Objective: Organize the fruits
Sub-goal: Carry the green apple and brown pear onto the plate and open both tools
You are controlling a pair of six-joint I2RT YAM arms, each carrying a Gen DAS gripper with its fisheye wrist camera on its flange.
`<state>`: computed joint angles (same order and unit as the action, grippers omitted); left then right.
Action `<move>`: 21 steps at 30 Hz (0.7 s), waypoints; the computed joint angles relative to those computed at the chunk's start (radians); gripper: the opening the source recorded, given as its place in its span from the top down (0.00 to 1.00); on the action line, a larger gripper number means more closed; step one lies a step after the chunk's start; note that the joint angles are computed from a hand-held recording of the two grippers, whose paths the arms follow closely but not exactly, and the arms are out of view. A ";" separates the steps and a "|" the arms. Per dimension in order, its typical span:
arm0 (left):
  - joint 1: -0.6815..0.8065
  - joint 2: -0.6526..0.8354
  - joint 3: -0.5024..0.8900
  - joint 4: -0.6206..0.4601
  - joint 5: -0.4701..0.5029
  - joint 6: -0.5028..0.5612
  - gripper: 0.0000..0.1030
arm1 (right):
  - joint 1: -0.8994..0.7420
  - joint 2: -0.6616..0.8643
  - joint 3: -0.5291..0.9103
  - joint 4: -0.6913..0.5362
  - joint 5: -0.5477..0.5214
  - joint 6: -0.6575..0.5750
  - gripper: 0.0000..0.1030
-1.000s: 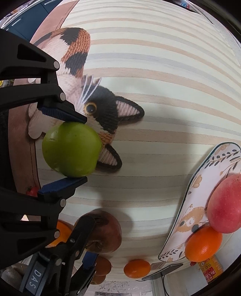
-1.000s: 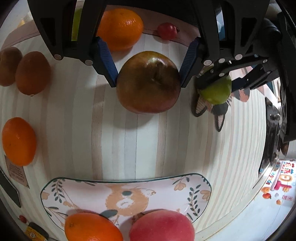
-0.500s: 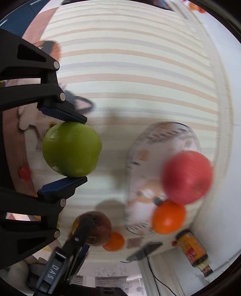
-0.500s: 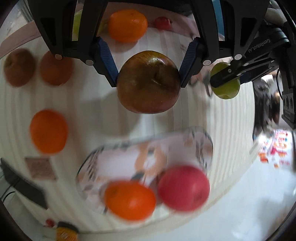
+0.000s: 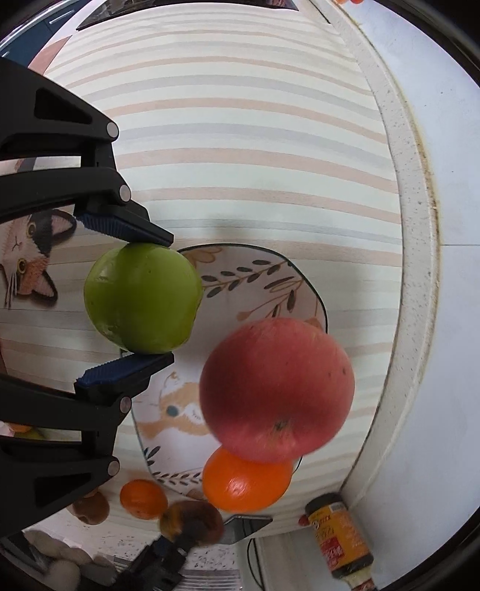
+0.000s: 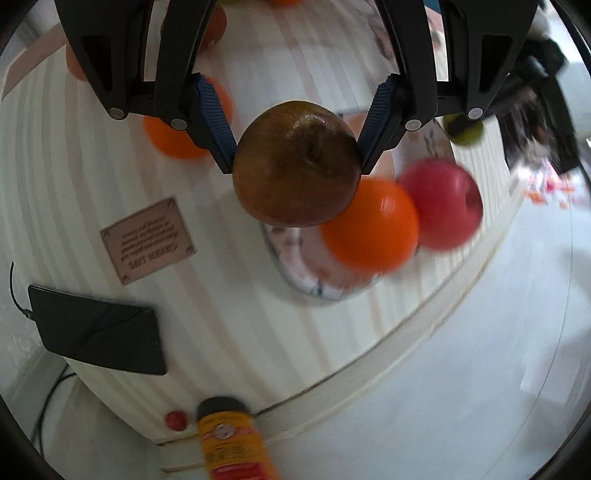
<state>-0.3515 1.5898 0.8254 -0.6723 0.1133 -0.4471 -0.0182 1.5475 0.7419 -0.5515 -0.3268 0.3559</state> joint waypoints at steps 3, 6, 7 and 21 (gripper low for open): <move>0.008 0.024 -0.006 0.020 0.010 -0.006 0.48 | -0.036 0.068 0.068 0.020 -0.002 0.020 0.34; 0.011 0.031 -0.013 0.034 0.011 -0.013 0.47 | -0.034 0.164 0.157 0.028 0.016 0.021 0.34; 0.007 0.037 -0.009 0.034 0.007 -0.015 0.47 | -0.027 0.194 0.182 0.027 0.023 0.019 0.34; 0.030 0.086 0.039 0.007 0.020 -0.022 0.47 | 0.050 0.258 0.193 0.035 0.005 -0.035 0.34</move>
